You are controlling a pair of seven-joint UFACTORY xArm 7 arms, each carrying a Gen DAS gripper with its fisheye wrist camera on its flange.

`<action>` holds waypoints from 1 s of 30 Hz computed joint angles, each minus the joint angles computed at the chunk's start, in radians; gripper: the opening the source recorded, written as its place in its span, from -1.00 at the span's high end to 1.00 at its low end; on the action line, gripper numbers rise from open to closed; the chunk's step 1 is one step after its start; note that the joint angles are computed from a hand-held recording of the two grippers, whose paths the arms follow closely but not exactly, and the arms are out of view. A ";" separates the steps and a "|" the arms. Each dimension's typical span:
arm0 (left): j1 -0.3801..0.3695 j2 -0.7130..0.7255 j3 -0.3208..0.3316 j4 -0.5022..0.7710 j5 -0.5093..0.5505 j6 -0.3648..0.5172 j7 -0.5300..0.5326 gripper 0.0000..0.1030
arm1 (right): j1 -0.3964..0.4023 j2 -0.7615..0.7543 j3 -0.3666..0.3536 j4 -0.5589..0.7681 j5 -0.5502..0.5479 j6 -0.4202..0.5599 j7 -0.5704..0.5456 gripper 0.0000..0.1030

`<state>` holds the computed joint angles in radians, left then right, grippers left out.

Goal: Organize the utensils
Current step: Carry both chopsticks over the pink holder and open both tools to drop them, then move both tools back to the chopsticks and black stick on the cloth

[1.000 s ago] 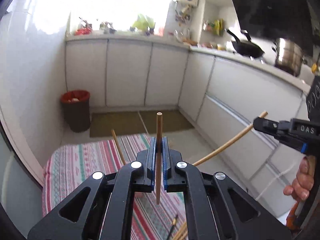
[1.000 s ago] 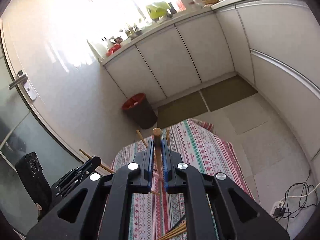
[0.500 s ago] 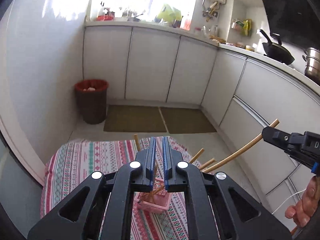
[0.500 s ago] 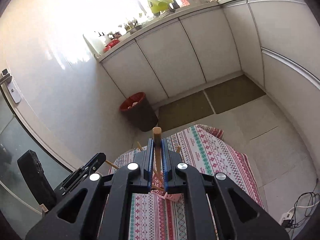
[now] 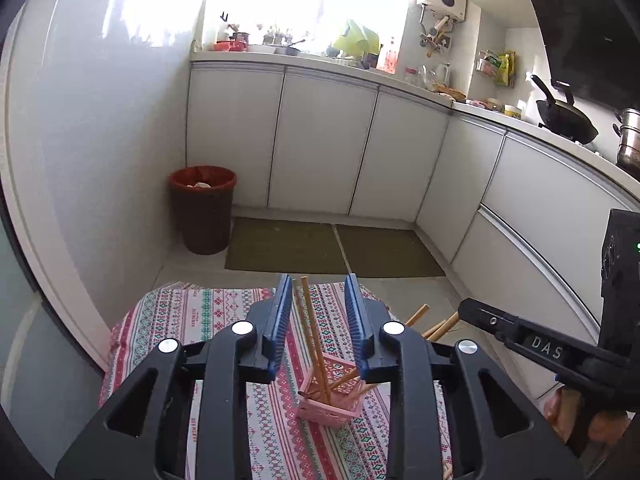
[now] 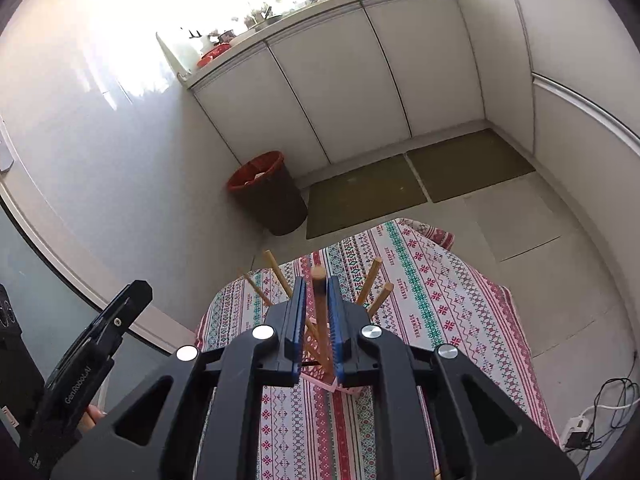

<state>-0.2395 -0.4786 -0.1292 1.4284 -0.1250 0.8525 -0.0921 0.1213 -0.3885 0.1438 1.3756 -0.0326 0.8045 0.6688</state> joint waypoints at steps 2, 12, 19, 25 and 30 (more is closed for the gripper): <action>-0.001 -0.003 0.002 0.000 -0.002 0.001 0.000 0.35 | -0.016 -0.014 0.016 -0.018 -0.029 -0.018 0.029 -0.09; 0.012 -0.027 -0.034 0.002 0.052 0.015 -0.016 0.03 | -0.059 -0.073 0.053 -0.036 -0.149 0.054 0.059 -0.13; 0.011 -0.060 -0.076 -0.031 0.098 0.029 -0.023 -0.60 | -0.116 -0.176 0.090 -0.117 -0.249 0.098 0.077 -0.64; -0.008 -0.062 -0.098 -0.036 0.105 0.086 -0.037 -0.86 | -0.208 -0.288 0.124 -0.211 -0.344 0.200 0.128 -0.87; -0.033 -0.041 -0.111 -0.034 0.095 0.201 -0.044 -0.86 | -0.208 -0.377 0.045 -0.310 -0.269 0.314 0.131 -0.87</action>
<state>-0.2720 -0.5200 -0.2407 1.3942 -0.0304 1.0536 -0.1357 -0.0866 -0.7653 0.1889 1.0660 -0.3016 1.1187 0.8001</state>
